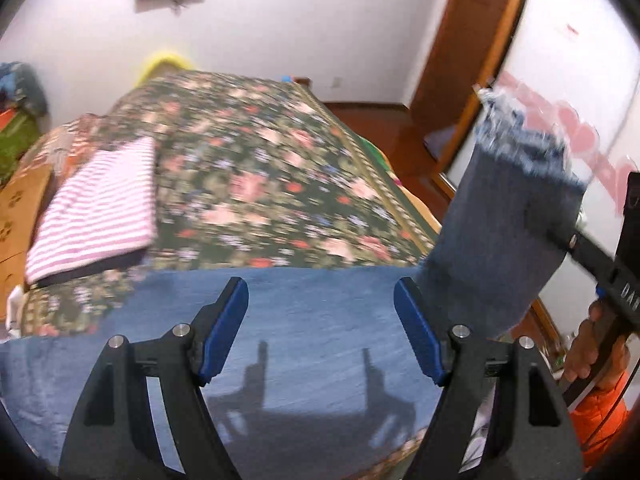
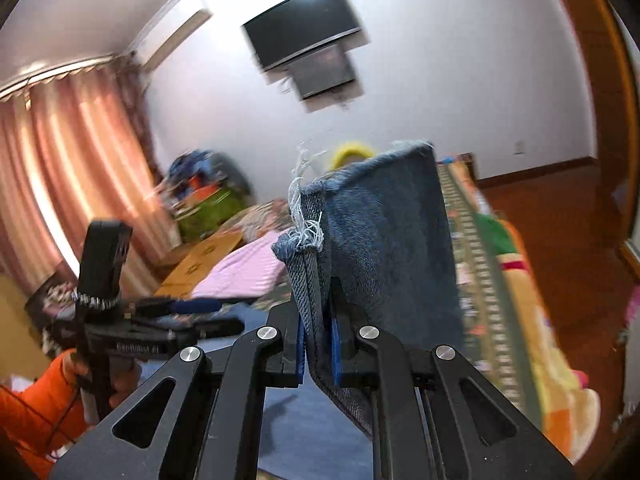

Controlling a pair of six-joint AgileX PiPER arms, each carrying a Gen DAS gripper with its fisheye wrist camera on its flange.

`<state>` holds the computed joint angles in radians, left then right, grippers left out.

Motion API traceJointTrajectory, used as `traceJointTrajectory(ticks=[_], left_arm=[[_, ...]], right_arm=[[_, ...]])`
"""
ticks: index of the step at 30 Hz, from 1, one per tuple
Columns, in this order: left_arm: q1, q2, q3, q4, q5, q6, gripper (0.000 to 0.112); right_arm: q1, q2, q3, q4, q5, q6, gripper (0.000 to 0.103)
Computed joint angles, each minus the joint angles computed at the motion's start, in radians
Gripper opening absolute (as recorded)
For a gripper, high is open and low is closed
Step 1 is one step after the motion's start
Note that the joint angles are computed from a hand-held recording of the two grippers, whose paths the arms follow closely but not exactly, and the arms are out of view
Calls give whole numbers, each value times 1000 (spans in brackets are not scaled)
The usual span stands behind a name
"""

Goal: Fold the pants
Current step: 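Fold the held hem over toward the waistband and open the right gripper, then move both open grippers over the folded jeans toward the waistband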

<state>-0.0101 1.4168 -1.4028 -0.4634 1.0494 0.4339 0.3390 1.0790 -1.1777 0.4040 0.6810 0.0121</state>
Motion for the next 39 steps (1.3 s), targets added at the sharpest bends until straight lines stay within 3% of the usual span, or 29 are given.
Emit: traceJointTrajectory(ticks=[4, 8, 12, 18, 22, 27, 30, 33, 36, 39], left_arm=[[153, -36, 20, -71, 28, 121, 75], [267, -50, 30, -136, 61, 197, 76], [332, -50, 40, -172, 81, 224, 75], [293, -41, 82, -168, 45, 202, 76], [202, -21, 113, -107, -16, 166, 76], [97, 19, 164, 31, -149, 96, 76], [98, 72, 156, 48, -162, 67, 76], [104, 112, 145, 70, -173, 36, 76], [121, 156, 126, 63, -160, 21, 76], [126, 173, 124, 53, -161, 19, 76]], right_arm=[[152, 91, -30, -61, -27, 57, 9], [223, 143, -30, -77, -20, 59, 9], [223, 206, 31, 97, 6, -87, 9], [241, 233, 62, 147, 44, -113, 10], [220, 249, 41, 176, 91, -137, 16], [220, 201, 16, 111, 137, -118, 42], [194, 121, 45, 42, 131, -76, 42], [136, 82, 61, -23, 126, -50, 49], [68, 89, 80, -112, 117, 19, 49], [-10, 110, 127, -85, 122, 18, 49]])
